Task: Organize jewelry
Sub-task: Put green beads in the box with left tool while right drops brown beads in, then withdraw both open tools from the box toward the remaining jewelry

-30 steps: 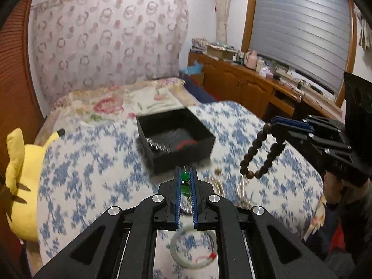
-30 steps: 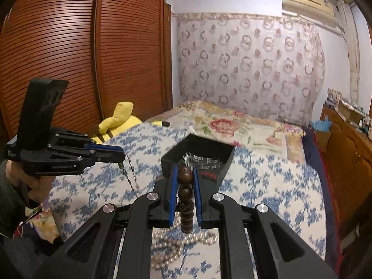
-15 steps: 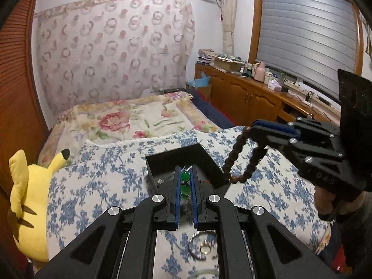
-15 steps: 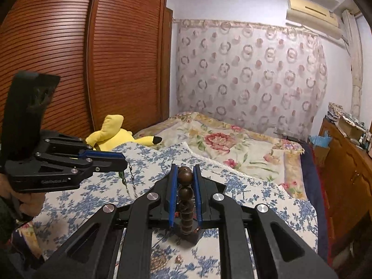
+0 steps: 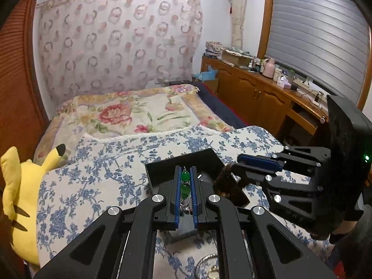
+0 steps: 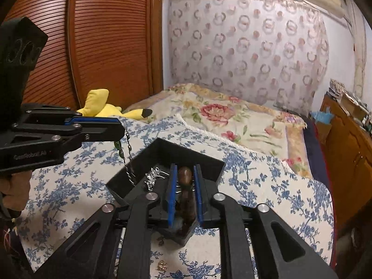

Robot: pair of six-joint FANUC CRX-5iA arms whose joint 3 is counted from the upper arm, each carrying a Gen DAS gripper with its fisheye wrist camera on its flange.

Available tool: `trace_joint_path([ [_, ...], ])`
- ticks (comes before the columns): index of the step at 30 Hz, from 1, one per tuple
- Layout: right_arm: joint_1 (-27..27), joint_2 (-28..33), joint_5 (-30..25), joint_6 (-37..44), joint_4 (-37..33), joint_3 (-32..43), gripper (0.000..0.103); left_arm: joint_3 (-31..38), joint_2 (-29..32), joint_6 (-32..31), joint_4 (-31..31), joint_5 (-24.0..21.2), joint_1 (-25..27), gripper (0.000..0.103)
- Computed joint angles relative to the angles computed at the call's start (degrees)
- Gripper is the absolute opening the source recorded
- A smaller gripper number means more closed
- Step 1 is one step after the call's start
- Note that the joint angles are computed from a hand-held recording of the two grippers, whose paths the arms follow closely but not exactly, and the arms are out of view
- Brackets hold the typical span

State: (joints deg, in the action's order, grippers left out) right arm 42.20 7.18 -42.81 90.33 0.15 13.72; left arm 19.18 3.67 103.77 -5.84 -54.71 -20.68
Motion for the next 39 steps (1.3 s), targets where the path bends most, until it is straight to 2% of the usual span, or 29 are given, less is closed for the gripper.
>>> trace_joint_path([
  [3,-0.38,-0.35,0.19,0.31,-0.98,-0.15,0.036,0.72,1.42,-0.42,0.53,0.07,0.37,0.007],
  [14,-0.75,-3.51,0.31,-0.8,-0.66,-4.46,0.038,4.38,5.54,0.61,-0.92,-1.0,-0.01,0.007],
  [18,-0.43,-4.91,0.69,-1.59,-0.31,-6.7,0.043,4.89,5.71,1.84,-2.55,-1.56,-0.64,0.009],
  [20,-0.41,-5.73,0.93,-1.79,-0.63,-7.78,0.044,4.67,5.38,2.41,-3.05,-2.15,-0.88,0.022],
  [21,-0.36,-6.35,1.19,-2.11,-0.62,-8.56,0.044,4.4,5.14,2.58,-3.15,-2.13,-0.97,0.038],
  [22,-0.39,-6.97,1.5,-2.11,-0.92,-9.26,0.044,3.66,4.53,2.53,-3.14,-1.66,-1.03,0.047],
  [23,-0.37,-7.66,1.84,-2.04,-1.34,-9.99,0.044,3.06,3.93,2.8,-3.68,-1.36,-1.26,0.05],
  [24,-0.2,-8.59,2.23,-2.31,-1.53,-11.03,0.044,2.64,3.34,3.34,-4.72,-1.48,-1.68,0.058],
  [25,-0.07,-9.34,2.44,-2.67,-1.63,-11.83,0.044,2.51,2.93,3.93,-5.9,-1.94,-2.14,0.07],
  [30,0.66,-12.64,2.89,-4.93,-1.34,-15.52,0.044,-1.06,-0.87,6.35,-9.5,-1.13,-3.89,0.095],
  [35,1.74,-16.08,3.02,-5.96,-0.71,-19.33,0.052,-6.68,-5.38,7.8,-9.37,1.28,-4.28,0.095],
  [39,2.28,-18.59,1.86,-5.19,-2.12,-21.43,0.052,-10.87,-8.87,10.17,-11.0,1.32,-5.66,0.095],
])
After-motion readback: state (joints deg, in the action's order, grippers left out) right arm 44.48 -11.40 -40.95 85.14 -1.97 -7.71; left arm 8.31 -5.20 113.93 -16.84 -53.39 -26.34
